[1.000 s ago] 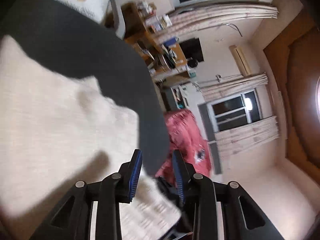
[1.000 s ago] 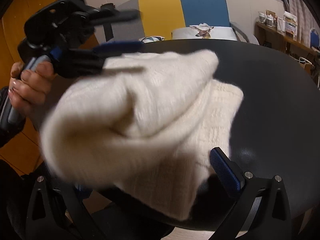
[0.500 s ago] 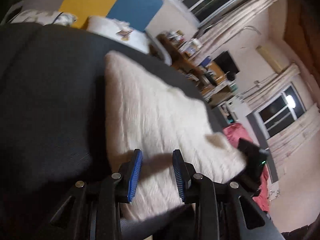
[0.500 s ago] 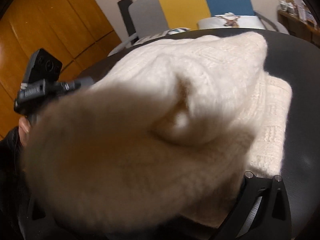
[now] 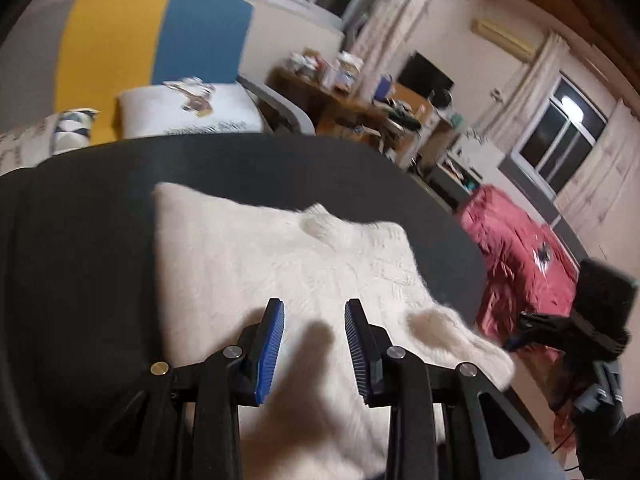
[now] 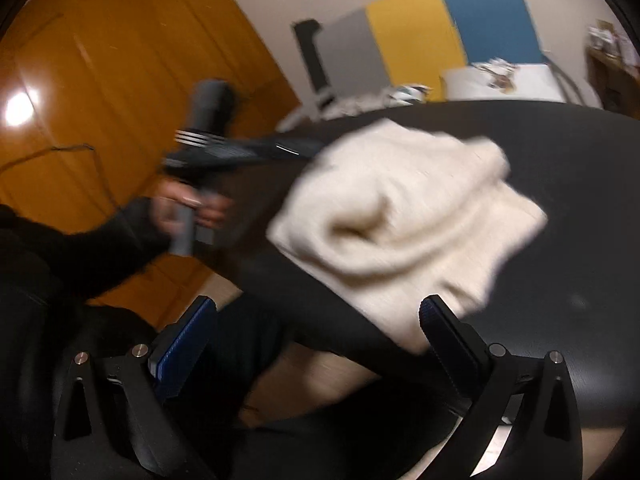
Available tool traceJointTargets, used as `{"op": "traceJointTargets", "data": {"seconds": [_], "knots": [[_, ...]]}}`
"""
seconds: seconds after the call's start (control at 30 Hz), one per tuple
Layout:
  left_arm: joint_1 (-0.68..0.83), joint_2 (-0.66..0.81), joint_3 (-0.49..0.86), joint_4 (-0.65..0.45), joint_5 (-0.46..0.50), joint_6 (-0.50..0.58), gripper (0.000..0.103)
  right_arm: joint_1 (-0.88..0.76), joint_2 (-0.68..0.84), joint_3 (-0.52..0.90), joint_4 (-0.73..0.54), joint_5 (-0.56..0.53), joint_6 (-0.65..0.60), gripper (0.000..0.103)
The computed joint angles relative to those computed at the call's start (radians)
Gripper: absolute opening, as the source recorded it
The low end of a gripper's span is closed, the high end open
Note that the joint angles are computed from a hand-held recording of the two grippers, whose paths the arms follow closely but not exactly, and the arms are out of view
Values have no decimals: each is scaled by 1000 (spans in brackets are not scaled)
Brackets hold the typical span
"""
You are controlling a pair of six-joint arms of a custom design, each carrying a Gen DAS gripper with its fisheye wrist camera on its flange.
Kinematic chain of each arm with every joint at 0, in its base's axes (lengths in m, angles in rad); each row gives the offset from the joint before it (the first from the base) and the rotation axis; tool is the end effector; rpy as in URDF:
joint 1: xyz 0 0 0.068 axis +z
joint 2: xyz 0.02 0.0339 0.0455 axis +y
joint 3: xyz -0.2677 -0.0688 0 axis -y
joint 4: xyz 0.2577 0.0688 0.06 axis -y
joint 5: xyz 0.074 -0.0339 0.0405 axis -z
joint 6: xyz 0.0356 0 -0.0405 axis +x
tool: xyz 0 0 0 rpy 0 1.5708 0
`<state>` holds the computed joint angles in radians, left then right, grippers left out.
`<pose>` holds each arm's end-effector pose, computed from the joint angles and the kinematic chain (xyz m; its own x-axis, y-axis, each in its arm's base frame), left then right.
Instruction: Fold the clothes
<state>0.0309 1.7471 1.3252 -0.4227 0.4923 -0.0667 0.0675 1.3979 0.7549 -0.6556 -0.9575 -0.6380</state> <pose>0.3969 -0.0046 0.2475 -0.7648 -0.0824 -0.6390 0.2360 0.8870 -0.3969 0.2390 0.0453 0.1797 -0.6182 -0.3854 -0.6851 -0.7797 0.4107 0.4726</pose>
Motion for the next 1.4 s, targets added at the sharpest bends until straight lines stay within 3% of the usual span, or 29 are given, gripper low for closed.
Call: {"op": "traceJointTargets", "data": {"seconds": [0.1,0.17,0.33,0.4,0.5,0.53,0.63,0.7,0.77,0.87,0.97,1.03,1.1,1.17,1.2,1.3,1.4], "knots": [[-31,42,54,-1,8,7,30,106,93,89,13,-21,23,103],[-53,76,96,-17,-3,20,30,145,195,180,-52,-21,-24,103],[-88,154,207,-86,15,66,30,245,365,372,-317,-26,-187,103],[-108,193,258,-113,10,82,30,254,454,451,-431,-81,-271,103],[-150,253,307,-144,-50,111,30,247,616,574,-679,-86,-479,103],[-165,258,300,-131,-79,123,30,244,648,587,-696,-37,-484,103],[-195,242,248,-61,-124,124,32,223,652,524,-579,125,-382,103],[-195,232,234,-48,-125,107,32,191,652,502,-585,80,-411,103],[-168,199,207,-32,-56,56,32,169,621,460,-546,46,-385,103],[-120,122,121,24,5,4,32,114,507,327,-419,-23,-308,103],[-96,89,84,26,-7,10,30,44,336,152,-178,-130,-118,103],[-101,83,73,27,-19,14,30,33,269,59,44,-211,96,103],[-121,76,65,32,-30,26,30,34,200,-56,371,-256,400,103],[-145,82,74,22,-38,56,30,65,202,-123,670,-243,666,103],[-164,91,84,11,-58,79,30,93,242,-113,761,-222,753,103],[-189,118,93,8,-57,97,30,139,334,-66,856,-181,866,103],[-174,118,64,55,-4,48,30,146,374,-44,977,-163,990,103]]}}
